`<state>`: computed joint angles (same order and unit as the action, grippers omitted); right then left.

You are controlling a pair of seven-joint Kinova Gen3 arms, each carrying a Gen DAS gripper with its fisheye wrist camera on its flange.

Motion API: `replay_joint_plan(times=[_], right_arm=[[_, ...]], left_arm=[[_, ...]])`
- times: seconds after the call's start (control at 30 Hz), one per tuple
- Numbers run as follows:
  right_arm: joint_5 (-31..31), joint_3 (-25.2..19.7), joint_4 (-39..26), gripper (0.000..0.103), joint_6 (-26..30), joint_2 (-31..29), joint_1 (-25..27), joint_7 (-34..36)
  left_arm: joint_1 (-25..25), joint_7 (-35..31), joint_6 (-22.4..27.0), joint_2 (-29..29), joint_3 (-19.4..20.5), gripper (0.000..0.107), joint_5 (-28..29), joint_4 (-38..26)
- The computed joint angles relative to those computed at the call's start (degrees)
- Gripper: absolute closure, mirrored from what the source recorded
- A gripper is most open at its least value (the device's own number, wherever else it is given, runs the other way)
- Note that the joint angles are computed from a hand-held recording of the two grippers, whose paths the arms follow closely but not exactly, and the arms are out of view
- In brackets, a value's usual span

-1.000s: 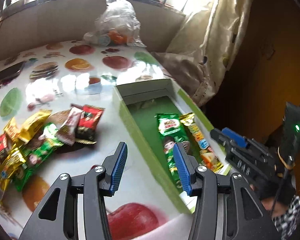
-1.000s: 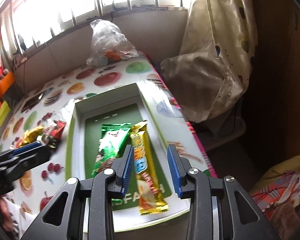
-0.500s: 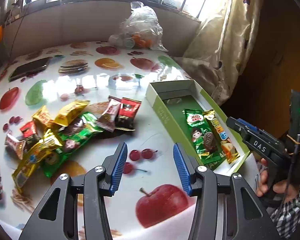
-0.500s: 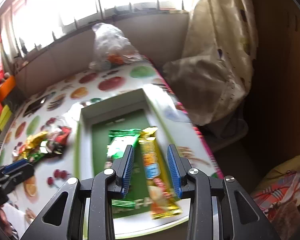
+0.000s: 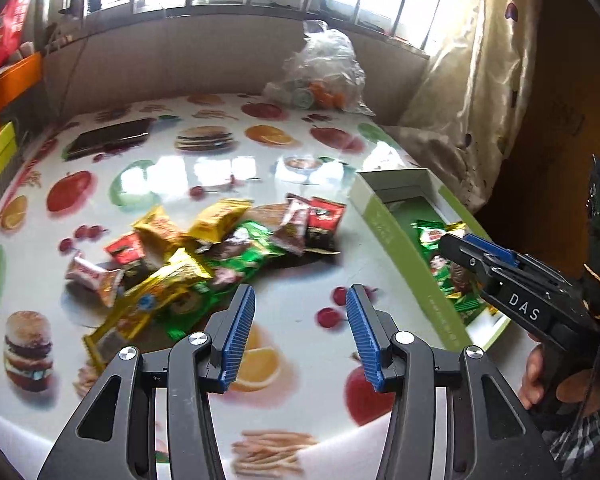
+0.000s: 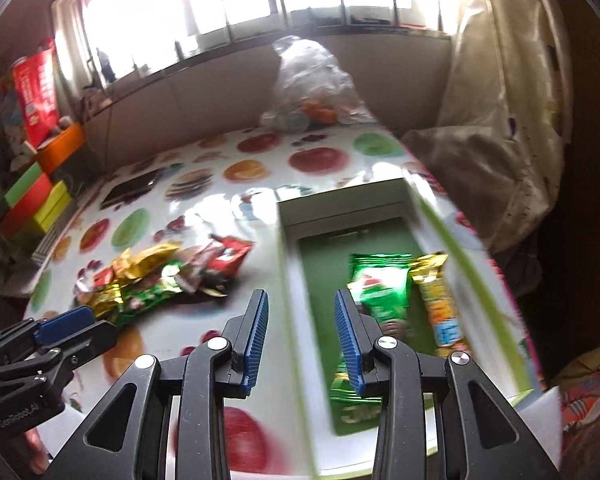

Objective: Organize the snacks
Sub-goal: 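Move both grippers back over the snack pile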

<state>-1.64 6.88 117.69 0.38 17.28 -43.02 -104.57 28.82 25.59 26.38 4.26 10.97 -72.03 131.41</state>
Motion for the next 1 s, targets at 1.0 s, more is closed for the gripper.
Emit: replay_joint_plan(times=[1.0], right_arm=[[2.0,-13.91,-11.43,0.067,6.95,10.28,3.62,0.68]], left_arm=[[-14.28,8.57,-8.53,-5.61,-2.83,0.054,-15.78,13.77]])
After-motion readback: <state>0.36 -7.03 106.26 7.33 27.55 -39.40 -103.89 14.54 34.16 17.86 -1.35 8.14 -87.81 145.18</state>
